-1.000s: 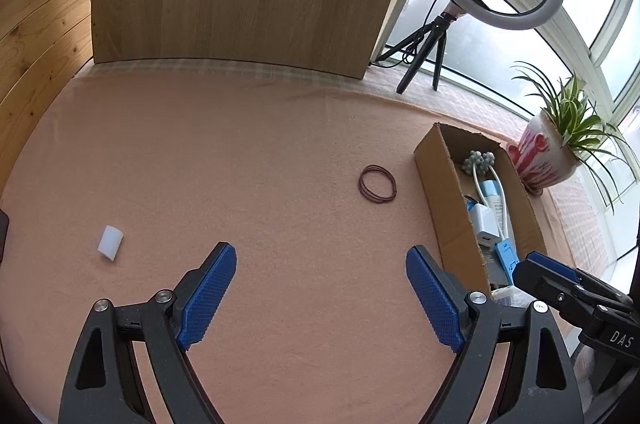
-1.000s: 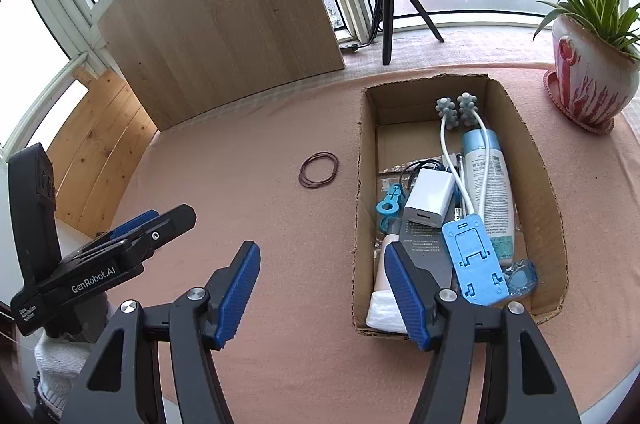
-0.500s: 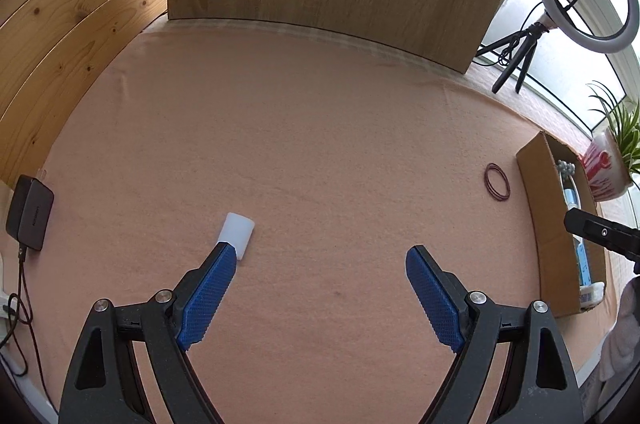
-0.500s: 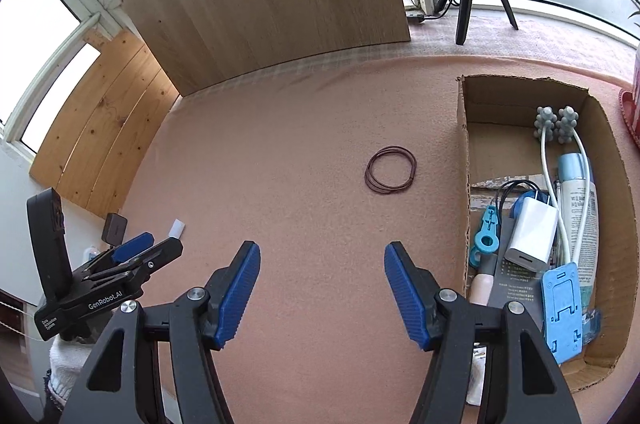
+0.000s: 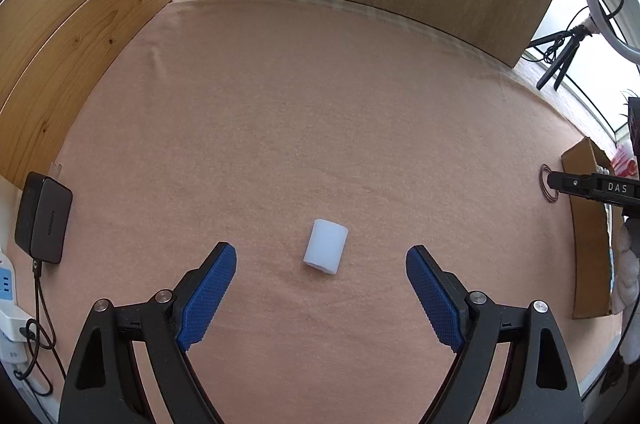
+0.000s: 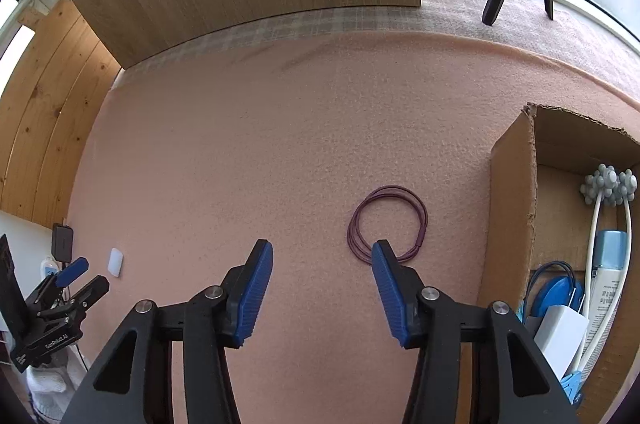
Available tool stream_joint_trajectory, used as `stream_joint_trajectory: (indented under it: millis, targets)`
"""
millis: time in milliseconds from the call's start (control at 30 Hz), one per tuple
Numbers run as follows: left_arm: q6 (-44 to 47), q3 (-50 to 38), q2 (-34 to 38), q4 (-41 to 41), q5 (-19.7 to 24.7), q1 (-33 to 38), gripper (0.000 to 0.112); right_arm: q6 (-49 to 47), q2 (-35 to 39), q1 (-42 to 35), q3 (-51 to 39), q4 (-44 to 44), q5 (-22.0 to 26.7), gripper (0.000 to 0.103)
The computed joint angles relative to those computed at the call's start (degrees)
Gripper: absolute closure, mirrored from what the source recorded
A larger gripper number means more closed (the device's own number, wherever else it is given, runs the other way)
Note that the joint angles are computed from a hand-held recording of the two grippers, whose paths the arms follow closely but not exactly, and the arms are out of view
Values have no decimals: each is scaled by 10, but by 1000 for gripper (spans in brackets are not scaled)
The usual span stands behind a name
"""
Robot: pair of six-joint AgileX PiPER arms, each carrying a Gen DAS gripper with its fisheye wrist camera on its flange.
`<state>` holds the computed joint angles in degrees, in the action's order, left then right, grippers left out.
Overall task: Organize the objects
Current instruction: 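Move both tools back over the table toward the white cylinder and rubber band, then grasp the purple rubber band with the right tool while the left tool grasps the white cylinder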
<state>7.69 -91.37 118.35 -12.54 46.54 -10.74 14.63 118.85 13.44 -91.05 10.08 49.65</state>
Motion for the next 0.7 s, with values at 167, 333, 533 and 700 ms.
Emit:
stream_joint_trajectory:
  millis: [167, 333, 533, 700]
  targets:
    - [16, -8, 7, -17, 2, 11, 23, 31, 47, 2, -51, -41, 34, 64]
    - [17, -16, 15, -16, 4, 14, 23, 38, 71, 7, -78, -63, 52, 68]
    - [22, -12, 20, -11, -4, 10, 24, 56, 78, 26, -94, -105, 75, 78]
    - [27, -16, 31, -11, -6, 1, 33, 47, 68, 25, -77, -91, 70, 92]
